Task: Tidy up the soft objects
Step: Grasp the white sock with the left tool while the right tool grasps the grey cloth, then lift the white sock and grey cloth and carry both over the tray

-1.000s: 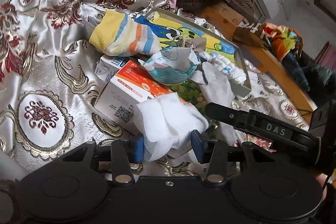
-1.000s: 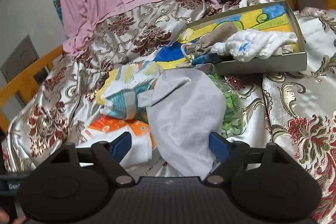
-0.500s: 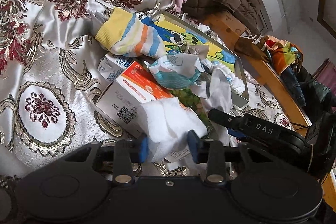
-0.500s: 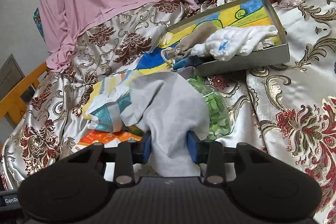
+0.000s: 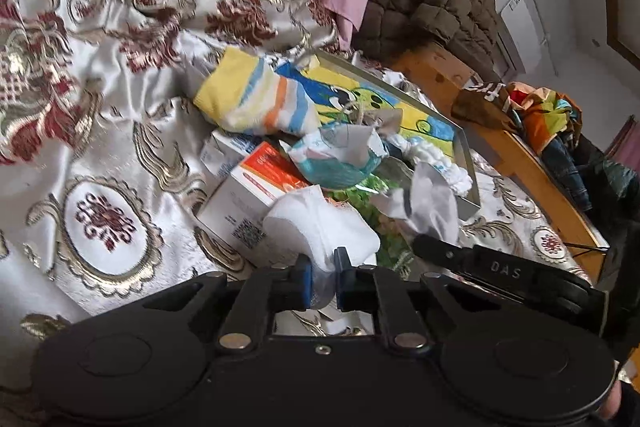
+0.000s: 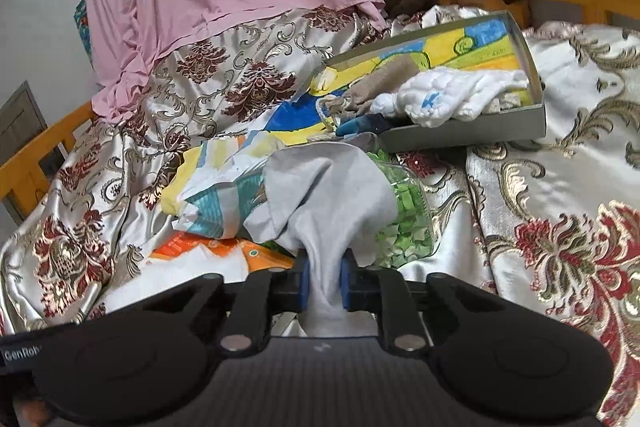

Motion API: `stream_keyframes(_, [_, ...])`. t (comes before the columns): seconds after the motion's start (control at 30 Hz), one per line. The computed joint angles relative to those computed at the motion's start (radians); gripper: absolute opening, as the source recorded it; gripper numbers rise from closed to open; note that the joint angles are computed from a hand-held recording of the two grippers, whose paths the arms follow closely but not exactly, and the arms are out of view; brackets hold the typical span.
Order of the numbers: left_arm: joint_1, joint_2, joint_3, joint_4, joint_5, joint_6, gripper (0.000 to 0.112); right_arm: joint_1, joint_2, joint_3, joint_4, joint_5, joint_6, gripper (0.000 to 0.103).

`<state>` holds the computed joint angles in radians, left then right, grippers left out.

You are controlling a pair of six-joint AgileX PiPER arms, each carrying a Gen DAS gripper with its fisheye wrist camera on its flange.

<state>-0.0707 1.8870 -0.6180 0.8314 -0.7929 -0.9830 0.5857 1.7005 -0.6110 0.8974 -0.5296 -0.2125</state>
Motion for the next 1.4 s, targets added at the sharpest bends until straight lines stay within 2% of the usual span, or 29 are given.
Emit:
stream_keyframes(0.07, [-0.025, -0.025, 0.024, -0.081, 0.011, 0.085, 0.011, 0.025, -0.001, 0.002, 0.045, -0.024, -0.058, 0.009])
stream_keyframes(0.23, [-0.098, -0.094, 0.065, -0.252, 0.059, 0.272, 0.007, 0.116, -0.002, 0.008, 0.171, -0.124, -0.218, 0.006])
stream_keyframes(0.4, [-0.138, -0.163, 0.107, -0.344, 0.042, 0.367, 0.006, 0.222, -0.01, 0.009, 0.28, -0.252, -0.375, 0.006])
stream_keyframes(0.53, [-0.184, -0.223, 0.134, -0.433, 0.046, 0.453, 0.006, 0.269, -0.04, 0.024, 0.303, -0.311, -0.413, 0.006])
stream_keyframes(0.67, [-0.215, -0.273, 0.139, -0.481, 0.074, 0.474, 0.006, 0.303, -0.078, 0.047, 0.309, -0.361, -0.418, 0.006])
stream_keyframes(0.87, [-0.274, -0.332, 0.104, -0.544, 0.123, 0.519, 0.006, 0.297, -0.138, 0.078, 0.283, -0.39, -0.405, 0.006])
stream_keyframes(1.07, [-0.307, -0.303, -0.03, -0.547, 0.194, 0.517, 0.006, 0.203, -0.18, 0.073, 0.211, -0.337, -0.407, 0.006])
stream_keyframes(1.17, [-0.31, -0.236, -0.156, -0.538, 0.244, 0.503, 0.006, 0.089, -0.189, 0.033, 0.112, -0.236, -0.385, 0.006])
stream_keyframes(1.3, [-0.288, -0.09, -0.407, -0.395, 0.342, 0.391, 0.007, -0.09, -0.132, -0.086, -0.065, -0.09, -0.382, 0.006])
stream_keyframes(1.4, [-0.27, 0.041, -0.623, -0.254, 0.434, 0.255, 0.007, -0.214, -0.038, -0.244, -0.192, 0.051, -0.319, 0.006])
